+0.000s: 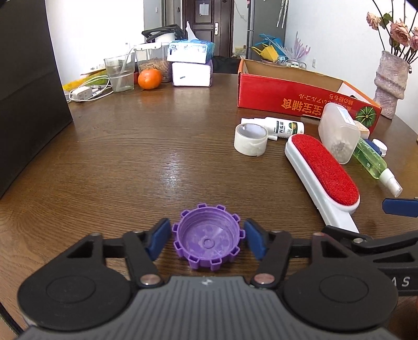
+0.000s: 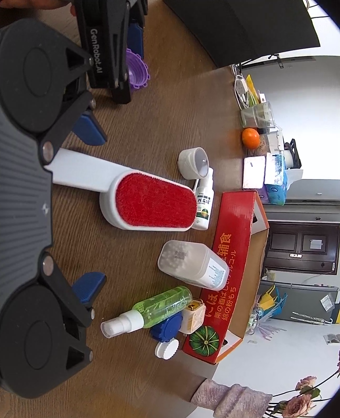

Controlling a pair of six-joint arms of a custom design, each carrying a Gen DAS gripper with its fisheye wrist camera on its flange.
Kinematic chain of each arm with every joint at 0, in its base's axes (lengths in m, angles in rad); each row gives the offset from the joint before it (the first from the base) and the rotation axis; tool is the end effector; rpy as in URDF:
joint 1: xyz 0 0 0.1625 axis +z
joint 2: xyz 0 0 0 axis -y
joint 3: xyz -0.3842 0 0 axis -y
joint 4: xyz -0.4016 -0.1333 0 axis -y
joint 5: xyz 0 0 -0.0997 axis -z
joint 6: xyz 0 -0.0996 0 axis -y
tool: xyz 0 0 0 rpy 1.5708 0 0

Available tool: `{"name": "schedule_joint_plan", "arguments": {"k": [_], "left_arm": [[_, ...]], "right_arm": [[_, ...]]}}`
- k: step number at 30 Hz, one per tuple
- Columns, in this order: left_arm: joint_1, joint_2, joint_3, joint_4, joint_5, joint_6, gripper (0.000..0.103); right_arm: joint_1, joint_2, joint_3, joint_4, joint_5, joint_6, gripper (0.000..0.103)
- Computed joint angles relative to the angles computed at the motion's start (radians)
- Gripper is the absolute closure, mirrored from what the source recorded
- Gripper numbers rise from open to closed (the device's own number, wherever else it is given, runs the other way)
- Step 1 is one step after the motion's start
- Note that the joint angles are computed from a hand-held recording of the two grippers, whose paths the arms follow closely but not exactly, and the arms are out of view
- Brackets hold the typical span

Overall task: Organize rigid objects
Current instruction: 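Reach the left gripper to the purple cap while the right gripper approaches the lint brush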

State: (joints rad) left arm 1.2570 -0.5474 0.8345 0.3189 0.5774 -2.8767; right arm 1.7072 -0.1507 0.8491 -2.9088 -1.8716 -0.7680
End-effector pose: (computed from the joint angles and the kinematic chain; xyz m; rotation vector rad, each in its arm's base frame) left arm -0.0102 -0.7338 0.1358 0.0260 2.0365 -1.0517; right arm 0.2149 -0.8024 -0.0549 1.0108 -2.3771 0.6907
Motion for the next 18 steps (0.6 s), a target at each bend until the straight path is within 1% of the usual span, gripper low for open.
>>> {"name": "schedule_joint_plan", "arguments": {"k": [2,11,18], "left_arm": [[0.001,-0.002,0.003,-0.005,0.005,0.005,0.047],[0.006,-0.018,0.022,-0.020,0.018,0.004,0.047],[0.014,-0.032,0.028,-0.028,0.016,-0.008,0.047]], "right_arm": [[0.000,0.005,-0.010,0.008,-0.003,0.002,0.000],[0.001,0.031,-0.052,0.036,-0.013,0.000,0.000],[0.004,0.069,-0.115,0.062,-0.025,0.004,0.000]]}}
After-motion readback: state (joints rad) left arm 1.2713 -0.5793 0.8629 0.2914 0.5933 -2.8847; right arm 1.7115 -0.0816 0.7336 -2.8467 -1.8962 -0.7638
